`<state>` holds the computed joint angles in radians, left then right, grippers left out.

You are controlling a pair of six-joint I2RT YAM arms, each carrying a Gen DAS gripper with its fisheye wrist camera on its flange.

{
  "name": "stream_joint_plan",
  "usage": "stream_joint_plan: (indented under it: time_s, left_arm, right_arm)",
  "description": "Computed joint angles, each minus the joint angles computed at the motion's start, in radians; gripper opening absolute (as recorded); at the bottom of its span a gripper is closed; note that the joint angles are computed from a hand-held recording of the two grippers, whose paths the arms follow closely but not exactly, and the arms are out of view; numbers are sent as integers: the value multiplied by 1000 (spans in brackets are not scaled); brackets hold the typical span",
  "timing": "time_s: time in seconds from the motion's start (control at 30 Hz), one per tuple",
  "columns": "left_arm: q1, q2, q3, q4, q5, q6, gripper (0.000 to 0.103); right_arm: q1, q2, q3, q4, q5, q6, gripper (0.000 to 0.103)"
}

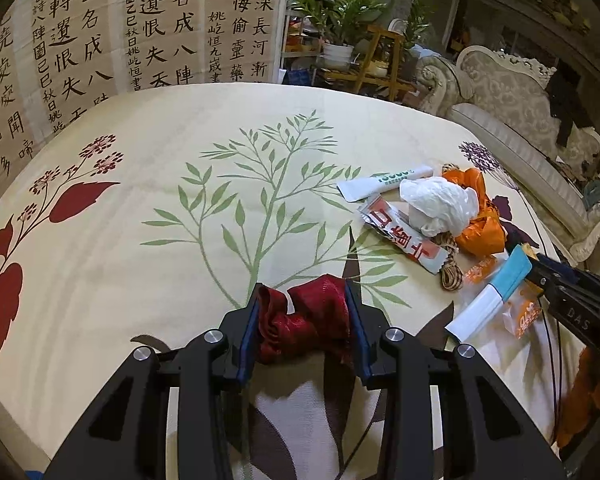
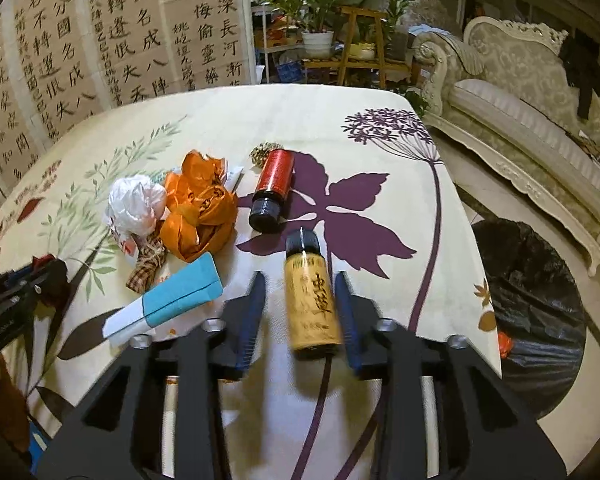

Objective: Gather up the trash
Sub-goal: 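Grasp the gold bottle with the right gripper while the left gripper lifts the red ribbon, then carry the red ribbon and gold bottle over the black bin with both grippers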

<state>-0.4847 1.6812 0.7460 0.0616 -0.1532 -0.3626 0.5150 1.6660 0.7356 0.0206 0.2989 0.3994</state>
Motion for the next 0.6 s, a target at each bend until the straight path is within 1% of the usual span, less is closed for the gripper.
stream_joint_plan:
  time_s: [0.17,0.3,0.47,0.6]
  left_arm:
    - [-14,-7,-4,8,-19,-11,38]
    - [-41,-17,-5,13,-27,-29,38]
    - [-96,-28,11,8,-39,-48,38]
    - [-157,-33,39,3,-47,-60,38]
  right_arm:
    - [-4,-22,-27,23,7,9,23]
    - [-15,-73,-71,39,13,24,23]
    - [-39,-181,-149,35,39,33,23]
    - [-84,-310,-230,12,63,37,23]
